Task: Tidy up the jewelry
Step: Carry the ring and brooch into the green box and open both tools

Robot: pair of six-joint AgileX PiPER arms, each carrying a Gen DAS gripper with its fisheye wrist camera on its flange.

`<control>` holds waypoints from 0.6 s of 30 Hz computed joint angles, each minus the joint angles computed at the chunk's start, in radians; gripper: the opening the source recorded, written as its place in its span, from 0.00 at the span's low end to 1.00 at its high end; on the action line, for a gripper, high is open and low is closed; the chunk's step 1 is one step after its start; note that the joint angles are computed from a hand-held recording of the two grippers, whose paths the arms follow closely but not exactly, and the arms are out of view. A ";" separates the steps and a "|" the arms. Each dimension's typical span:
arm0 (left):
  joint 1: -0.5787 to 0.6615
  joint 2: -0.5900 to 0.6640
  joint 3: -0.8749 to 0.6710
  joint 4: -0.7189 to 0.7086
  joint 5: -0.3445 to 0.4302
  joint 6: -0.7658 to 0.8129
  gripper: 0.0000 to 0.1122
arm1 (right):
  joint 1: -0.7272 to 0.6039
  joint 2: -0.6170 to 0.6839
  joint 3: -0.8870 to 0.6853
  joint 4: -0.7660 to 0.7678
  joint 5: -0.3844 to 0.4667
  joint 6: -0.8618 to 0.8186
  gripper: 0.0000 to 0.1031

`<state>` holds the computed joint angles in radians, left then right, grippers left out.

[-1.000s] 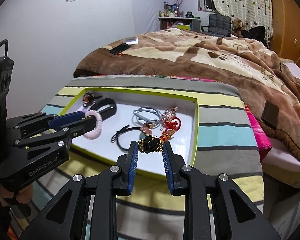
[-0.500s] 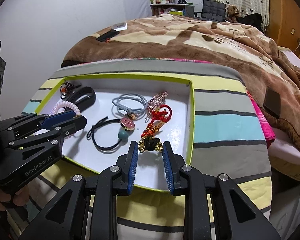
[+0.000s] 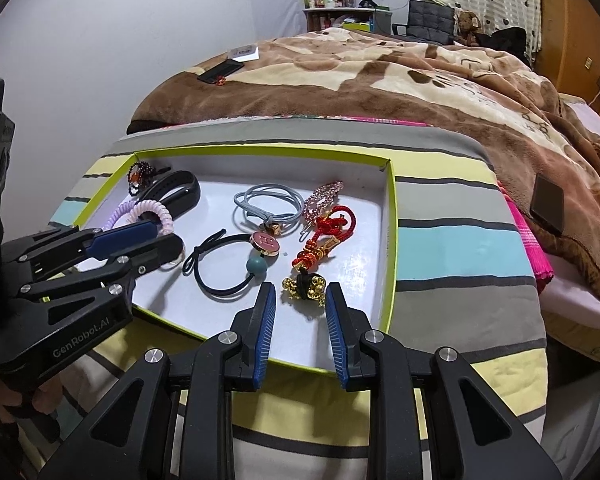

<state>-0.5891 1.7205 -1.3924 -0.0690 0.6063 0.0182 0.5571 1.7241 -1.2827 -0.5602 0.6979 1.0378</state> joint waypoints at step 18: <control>0.022 -0.176 0.179 -0.009 -0.085 -0.025 0.30 | 0.104 -0.124 0.114 -0.154 0.014 0.205 0.28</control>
